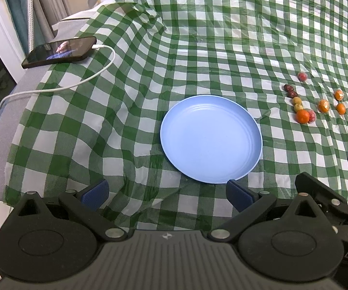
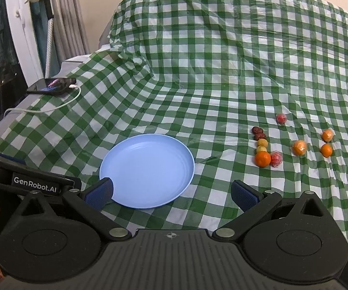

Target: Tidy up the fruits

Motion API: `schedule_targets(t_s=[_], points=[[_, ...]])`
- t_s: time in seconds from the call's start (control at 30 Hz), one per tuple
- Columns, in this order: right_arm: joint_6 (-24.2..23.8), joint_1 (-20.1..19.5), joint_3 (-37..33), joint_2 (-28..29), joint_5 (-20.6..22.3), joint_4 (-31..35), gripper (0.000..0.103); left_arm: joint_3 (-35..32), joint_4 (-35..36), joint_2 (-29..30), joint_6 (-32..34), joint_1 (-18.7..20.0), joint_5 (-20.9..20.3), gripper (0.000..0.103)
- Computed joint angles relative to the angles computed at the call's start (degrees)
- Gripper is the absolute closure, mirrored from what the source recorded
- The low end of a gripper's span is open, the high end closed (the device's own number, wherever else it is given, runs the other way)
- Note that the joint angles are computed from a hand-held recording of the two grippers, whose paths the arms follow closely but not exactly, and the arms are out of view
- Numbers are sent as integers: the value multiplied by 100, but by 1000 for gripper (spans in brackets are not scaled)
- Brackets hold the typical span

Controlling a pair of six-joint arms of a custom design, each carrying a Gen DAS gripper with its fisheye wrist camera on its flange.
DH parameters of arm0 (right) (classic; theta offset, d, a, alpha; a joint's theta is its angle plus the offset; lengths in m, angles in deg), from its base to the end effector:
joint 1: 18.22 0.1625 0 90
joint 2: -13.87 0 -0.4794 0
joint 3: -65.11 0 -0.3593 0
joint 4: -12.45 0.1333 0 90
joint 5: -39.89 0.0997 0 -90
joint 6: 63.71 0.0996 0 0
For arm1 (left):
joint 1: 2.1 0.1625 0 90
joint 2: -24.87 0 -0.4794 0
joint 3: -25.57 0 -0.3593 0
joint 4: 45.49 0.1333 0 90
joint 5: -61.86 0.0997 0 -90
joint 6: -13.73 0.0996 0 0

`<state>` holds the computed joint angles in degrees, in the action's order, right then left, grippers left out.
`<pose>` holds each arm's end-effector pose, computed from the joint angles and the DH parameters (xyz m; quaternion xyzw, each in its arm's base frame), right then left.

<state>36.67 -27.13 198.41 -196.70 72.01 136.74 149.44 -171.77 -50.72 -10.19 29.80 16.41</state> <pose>0.3322 -0.2724 0.1624 0.0383 -0.8325 0.4543 0.3148 -0.2672 -0.4056 0.2685 0.3083 0.8680 -0.1744 0.3479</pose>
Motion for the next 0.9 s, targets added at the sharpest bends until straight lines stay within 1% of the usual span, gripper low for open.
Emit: schedule_targets(t_s=[0.07,0.23,0.37,0.5,0.7,0.83,0.9], points=[[170,27,62,36,-63,-121,0,-25,16,0,-34,21,-54,0],[822,76,246,173,-246,-557,0,-70,22,56,-85,29,-76,0],[1573,63,306,245,-346,-1188,0,-158,14,167,-165,83,-197,0],[2349,-15,323,333,-198,-2023,0,-238,-117,395,-100,122,-314,0],[3680,-334,396,558,221,-3512,0,-418,-572,1007,275,83,-454,0],[4263,-636,520,764,318,-4398,0,-566,-1194,1543,708,43,-646,0],[4459,-852,591,881,274,-4774,1,-677,-1468,1845,973,37,-773,0]])
